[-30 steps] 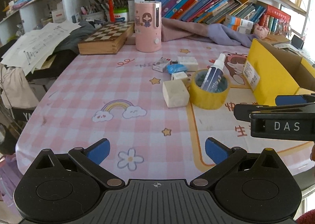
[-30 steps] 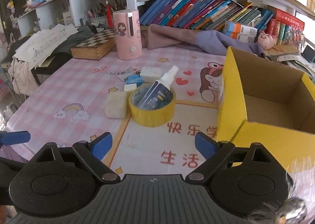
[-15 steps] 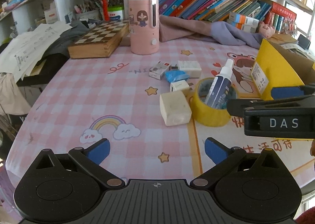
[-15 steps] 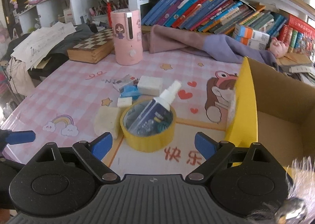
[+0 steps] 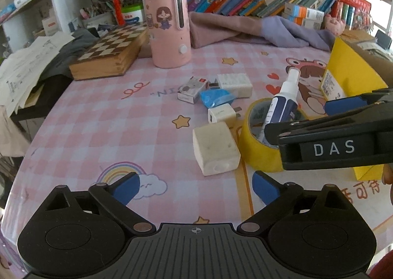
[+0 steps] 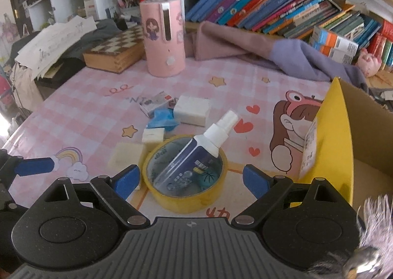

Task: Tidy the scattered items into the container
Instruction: 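Grasp the white eraser block with the left tool while the right tool grasps the yellow tape roll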

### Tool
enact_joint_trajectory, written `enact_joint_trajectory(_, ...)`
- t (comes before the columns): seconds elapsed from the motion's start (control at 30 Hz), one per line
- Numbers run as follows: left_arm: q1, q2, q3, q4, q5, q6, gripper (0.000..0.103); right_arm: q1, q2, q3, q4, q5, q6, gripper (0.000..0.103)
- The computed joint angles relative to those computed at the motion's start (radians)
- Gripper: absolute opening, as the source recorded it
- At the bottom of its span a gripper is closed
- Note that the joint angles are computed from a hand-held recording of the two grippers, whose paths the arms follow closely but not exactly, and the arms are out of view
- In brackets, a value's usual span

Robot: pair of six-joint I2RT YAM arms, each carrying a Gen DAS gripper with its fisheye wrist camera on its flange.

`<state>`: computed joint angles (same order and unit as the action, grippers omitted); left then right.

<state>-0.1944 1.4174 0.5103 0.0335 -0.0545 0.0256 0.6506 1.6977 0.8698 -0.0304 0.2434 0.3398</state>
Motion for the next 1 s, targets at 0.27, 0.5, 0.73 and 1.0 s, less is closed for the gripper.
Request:
enact_joint_trajectory(0.27,-0.019,0.13,0.069,0.041,-0.013,0.043,0.091,-0.052,0.106,0.102,-0.043,-0.115,-0.048,0.094)
enact_joint_trajectory(0.5,-0.027,0.22,0.109,0.08,-0.008,0.083,0.083,-0.076,0.194,0.192,-0.115,-0.151,-0.077,0.095)
enact_joint_trajectory(0.73,-0.014,0.277,0.133,0.129,0.032,0.084,0.061,-0.098,0.198,0.197,-0.107,-0.179,-0.079,0.091)
enact_joint_trajectory(1.0,0.05,0.218,0.118,0.11,0.096,0.014,0.038,-0.088,0.129,0.146,-0.016,-0.161,-0.105,0.09)
